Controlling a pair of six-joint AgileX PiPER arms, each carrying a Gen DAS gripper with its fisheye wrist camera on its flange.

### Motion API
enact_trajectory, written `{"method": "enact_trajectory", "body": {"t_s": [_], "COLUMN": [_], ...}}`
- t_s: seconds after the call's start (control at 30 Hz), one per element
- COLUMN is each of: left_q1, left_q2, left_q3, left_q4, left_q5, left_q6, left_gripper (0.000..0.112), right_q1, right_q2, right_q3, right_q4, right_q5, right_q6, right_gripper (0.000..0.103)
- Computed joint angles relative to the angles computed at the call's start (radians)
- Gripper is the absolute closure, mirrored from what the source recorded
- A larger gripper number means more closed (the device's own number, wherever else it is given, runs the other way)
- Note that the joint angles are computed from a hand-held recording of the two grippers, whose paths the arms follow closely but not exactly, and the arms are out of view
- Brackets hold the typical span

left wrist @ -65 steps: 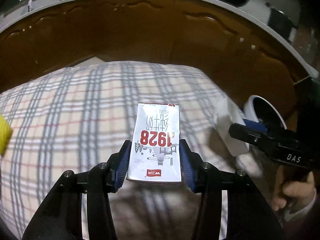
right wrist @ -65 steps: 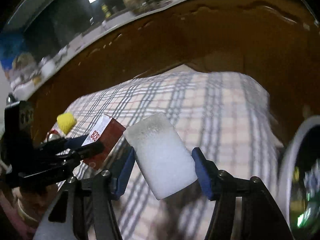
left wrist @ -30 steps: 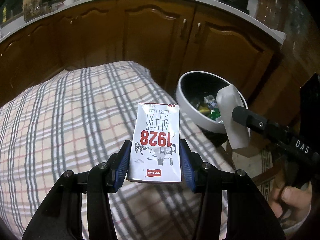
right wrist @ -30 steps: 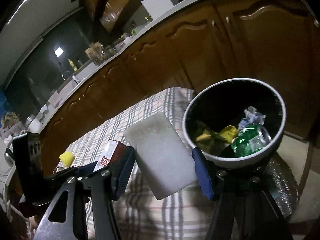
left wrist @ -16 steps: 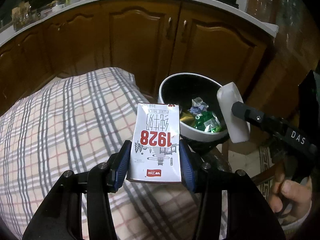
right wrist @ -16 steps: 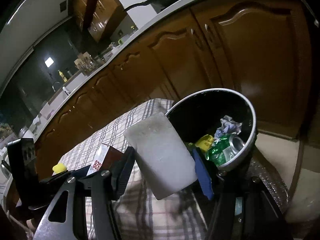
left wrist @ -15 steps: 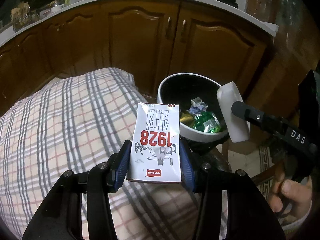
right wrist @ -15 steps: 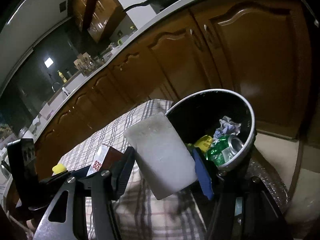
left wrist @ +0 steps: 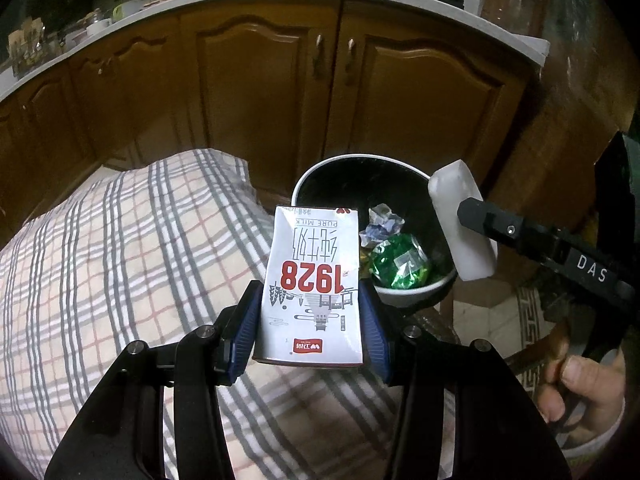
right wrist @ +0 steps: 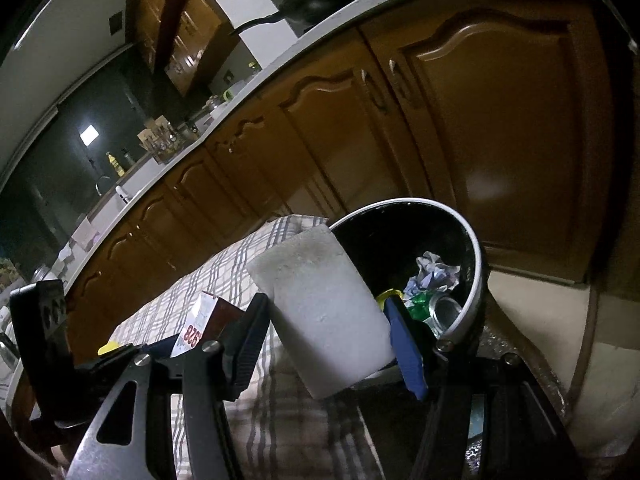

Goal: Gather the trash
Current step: 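Carry the foam block and milk carton to the bin and release both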

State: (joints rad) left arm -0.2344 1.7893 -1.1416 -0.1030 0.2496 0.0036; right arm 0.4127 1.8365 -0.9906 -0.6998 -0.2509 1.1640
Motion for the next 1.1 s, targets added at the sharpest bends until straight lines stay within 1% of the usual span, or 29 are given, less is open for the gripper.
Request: {"method": "enact_trajectory", "body": {"t_s": [0.23, 0.47, 0.67, 0.97, 1.1], "left_q1": [-0.026, -0.043, -0.059, -0.067, -0.072], "left_q2": [0.055, 0.116, 0.161, 0.231, 0.25], "left_q3": [-0.091, -0.186, -0.26, -0.368, -0.394], "left_q4": [0.07, 0.107, 0.147, 0.145, 0.154], "left_q5": [0.038, 0.082, 0.117, 0.171, 0.184], "left_q6": [-0.063, -0.095, -0.132, -0.133, -0.144], "left_gripper": [0.066, 0.066, 0.066, 0.066, 0.066], "right_q1": [-0.035, -0.06, -0.084, -0.115, -0.123], "right_q2": [0.019, 0.041, 0.059, 0.094, 0.103], "right_q3": [-0.029, -0.067, -0.081, -0.112, -0.12], "right_q4": [-0.106, -0.219, -0.265, -0.36, -0.388], "right_q5": [0.005, 0.02, 0.011, 0.002, 0.0], "right_q6": [0.097, 0.2, 0.248, 0.341, 0.37], "right_gripper": [0.043, 0.043, 0.043, 0.042, 0.042]}}
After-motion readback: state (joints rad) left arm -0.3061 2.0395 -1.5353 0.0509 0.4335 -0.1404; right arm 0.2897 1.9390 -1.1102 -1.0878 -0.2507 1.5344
